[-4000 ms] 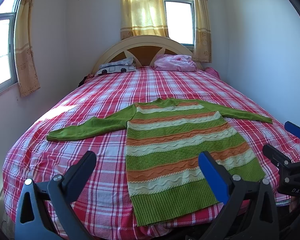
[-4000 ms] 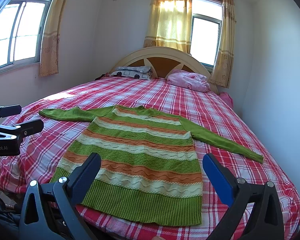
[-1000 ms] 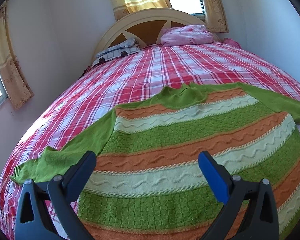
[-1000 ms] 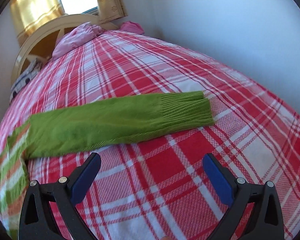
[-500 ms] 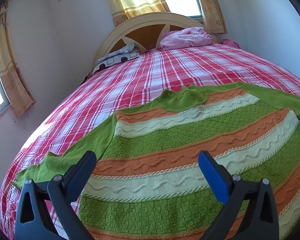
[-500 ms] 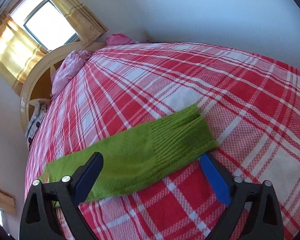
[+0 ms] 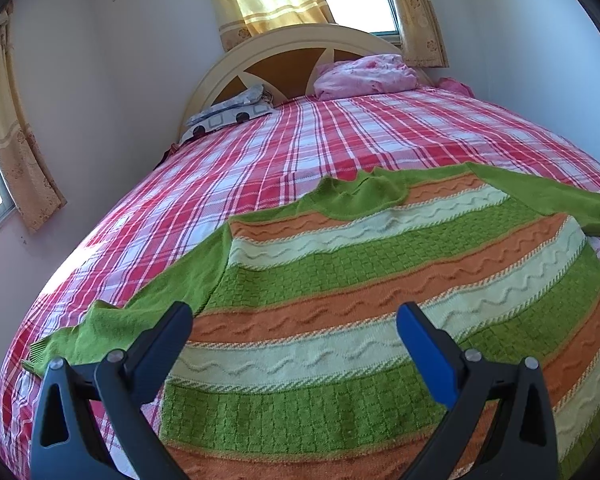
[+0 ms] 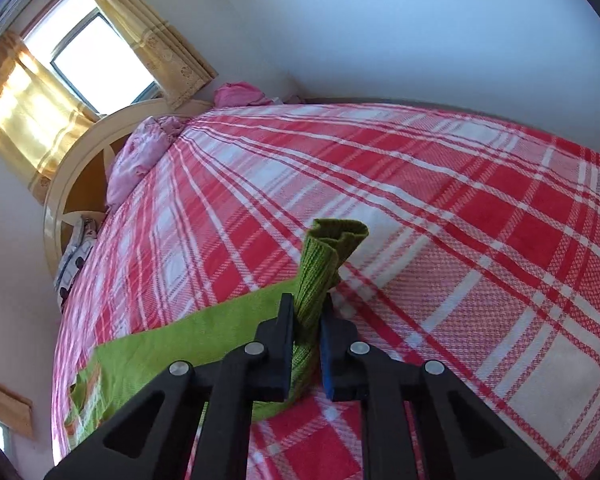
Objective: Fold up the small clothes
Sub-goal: 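Lift the held sleeve and carry it across the sweater body with the right gripper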
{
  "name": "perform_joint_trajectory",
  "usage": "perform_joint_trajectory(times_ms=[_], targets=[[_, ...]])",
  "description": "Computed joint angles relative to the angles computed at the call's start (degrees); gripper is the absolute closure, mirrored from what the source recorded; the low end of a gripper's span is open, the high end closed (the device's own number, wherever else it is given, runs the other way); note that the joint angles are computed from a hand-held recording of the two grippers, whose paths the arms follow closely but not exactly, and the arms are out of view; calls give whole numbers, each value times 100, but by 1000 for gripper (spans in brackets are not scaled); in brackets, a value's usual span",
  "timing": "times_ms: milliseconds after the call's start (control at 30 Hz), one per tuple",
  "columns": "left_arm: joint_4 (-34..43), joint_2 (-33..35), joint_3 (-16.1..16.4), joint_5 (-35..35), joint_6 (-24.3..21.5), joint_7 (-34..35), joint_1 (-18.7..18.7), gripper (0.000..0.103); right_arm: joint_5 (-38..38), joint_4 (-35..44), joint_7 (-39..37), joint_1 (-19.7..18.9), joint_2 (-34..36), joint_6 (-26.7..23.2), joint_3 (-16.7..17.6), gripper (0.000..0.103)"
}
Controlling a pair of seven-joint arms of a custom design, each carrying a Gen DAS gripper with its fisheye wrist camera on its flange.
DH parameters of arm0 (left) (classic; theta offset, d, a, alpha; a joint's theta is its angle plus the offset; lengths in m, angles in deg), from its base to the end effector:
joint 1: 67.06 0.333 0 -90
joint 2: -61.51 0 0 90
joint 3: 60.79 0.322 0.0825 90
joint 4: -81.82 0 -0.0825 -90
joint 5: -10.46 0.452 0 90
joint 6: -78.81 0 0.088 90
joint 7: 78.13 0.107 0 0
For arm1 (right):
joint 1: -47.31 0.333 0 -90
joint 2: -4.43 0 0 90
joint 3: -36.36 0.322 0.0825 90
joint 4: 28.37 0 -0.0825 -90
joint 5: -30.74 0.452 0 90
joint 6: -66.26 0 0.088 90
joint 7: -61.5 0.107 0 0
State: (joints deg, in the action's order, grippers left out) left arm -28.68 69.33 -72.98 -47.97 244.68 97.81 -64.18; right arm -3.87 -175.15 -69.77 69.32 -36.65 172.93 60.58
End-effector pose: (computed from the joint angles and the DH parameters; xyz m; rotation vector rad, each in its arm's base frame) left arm 0.6870 -0.0562 0.4674 -0.9346 2.1416 -0.9246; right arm 0.3118 0.2638 0.4829 -0.0627 2.4537 -0.8348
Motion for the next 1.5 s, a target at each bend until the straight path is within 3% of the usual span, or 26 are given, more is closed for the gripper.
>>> perform_joint_trajectory(times_ms=[433, 800, 1100, 1500], targets=[[40, -51, 107, -142, -114, 53, 40, 0, -1098, 1279, -1164, -451, 866, 312, -127, 94], [167, 39, 141, 69, -188, -98, 174, 0, -1931, 2564, -1889, -469, 1981, 573, -324, 94], [258, 65, 178, -131, -302, 74, 341, 0, -2583, 3956, -2675, -131, 3133, 769, -650, 94], [428, 186, 251, -48, -486, -164, 542, 0, -3121, 6618, -4228, 760, 5193, 1183, -1299, 94]])
